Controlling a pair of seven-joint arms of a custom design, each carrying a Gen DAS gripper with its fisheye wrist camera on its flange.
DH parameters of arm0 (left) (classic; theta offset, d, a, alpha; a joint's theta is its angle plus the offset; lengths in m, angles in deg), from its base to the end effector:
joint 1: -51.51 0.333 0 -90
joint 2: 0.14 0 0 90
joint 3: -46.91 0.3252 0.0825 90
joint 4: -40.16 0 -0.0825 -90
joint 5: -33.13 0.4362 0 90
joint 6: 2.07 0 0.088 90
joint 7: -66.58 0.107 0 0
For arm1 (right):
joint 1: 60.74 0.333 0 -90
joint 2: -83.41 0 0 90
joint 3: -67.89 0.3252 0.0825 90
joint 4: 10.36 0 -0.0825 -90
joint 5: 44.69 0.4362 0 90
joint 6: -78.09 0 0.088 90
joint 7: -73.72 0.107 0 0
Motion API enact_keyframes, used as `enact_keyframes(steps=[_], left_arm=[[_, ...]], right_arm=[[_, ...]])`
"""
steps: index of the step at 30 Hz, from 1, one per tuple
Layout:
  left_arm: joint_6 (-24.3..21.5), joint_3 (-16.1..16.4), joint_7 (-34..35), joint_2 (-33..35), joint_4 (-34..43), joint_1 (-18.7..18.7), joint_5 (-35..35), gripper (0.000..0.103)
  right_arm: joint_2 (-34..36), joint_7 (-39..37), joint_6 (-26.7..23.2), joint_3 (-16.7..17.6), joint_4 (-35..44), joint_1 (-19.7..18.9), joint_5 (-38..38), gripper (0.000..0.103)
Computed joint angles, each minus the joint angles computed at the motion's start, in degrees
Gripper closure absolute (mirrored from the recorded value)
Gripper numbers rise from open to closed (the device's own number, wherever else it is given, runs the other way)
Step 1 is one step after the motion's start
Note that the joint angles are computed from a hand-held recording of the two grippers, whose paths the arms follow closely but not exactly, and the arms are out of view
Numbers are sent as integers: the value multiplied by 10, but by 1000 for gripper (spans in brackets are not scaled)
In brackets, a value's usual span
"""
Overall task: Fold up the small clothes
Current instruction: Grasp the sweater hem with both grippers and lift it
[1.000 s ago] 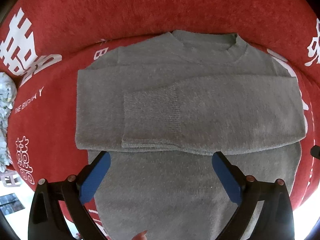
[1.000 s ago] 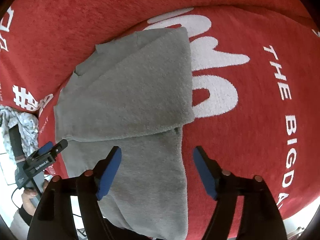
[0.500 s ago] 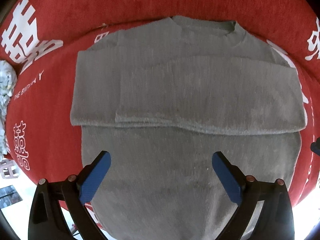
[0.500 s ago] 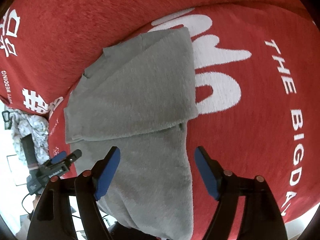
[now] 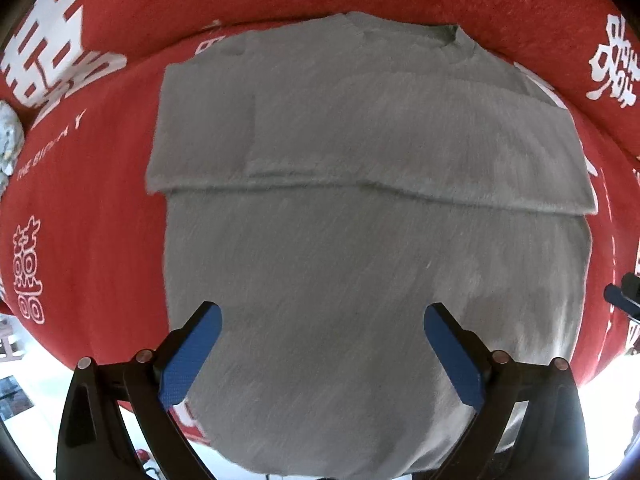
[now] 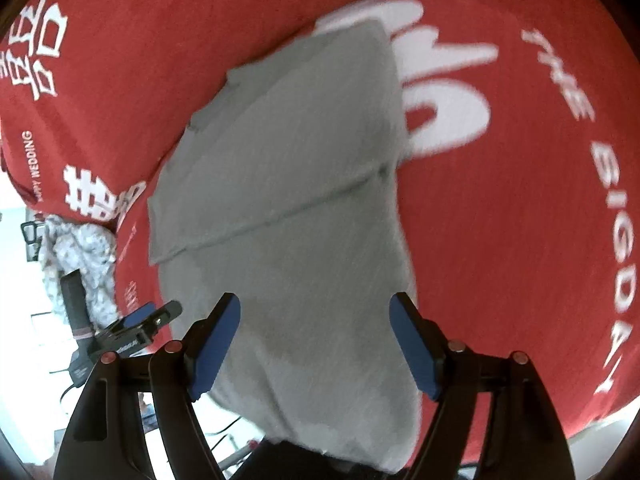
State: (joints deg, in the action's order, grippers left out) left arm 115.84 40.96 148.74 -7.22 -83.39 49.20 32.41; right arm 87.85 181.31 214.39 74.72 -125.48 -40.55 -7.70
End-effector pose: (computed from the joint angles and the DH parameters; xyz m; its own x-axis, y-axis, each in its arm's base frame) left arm 0.5537 -0.0820 0.4402 -0.0010 -1.0000 0.0018 -0.9997 0.0009 -0.0245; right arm 0.5711 0.2969 0.4325 -0.2067 -0.8066 -0.5538 -0.9703 0.2418 0.0099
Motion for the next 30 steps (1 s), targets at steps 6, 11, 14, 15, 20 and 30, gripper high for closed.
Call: enact_keyframes(steps=[6, 11, 14, 15, 20, 30], left_arm=[[-2, 31, 41, -90, -94, 17, -31, 2], [-25, 51, 51, -155, -169, 29, -42, 2], [-35, 60, 55, -187, -209, 33, -50, 2], [-42, 64, 55, -196, -222, 34, -56, 2], [-65, 85, 59, -226, -269, 36, -106, 2], [-60, 82, 81, -228, -295, 12, -187, 2]], right_arm=[[-36, 6, -10, 10, -58, 14, 46, 25], [-80, -3, -3, 14, -127, 34, 59, 26], [-105, -1, -5, 15, -171, 46, 76, 26], [-109, -5, -4, 14, -180, 49, 86, 26], [-125, -26, 12, 15, -232, 70, 138, 26], [-124, -149, 28, 13, -242, 101, 266, 24]])
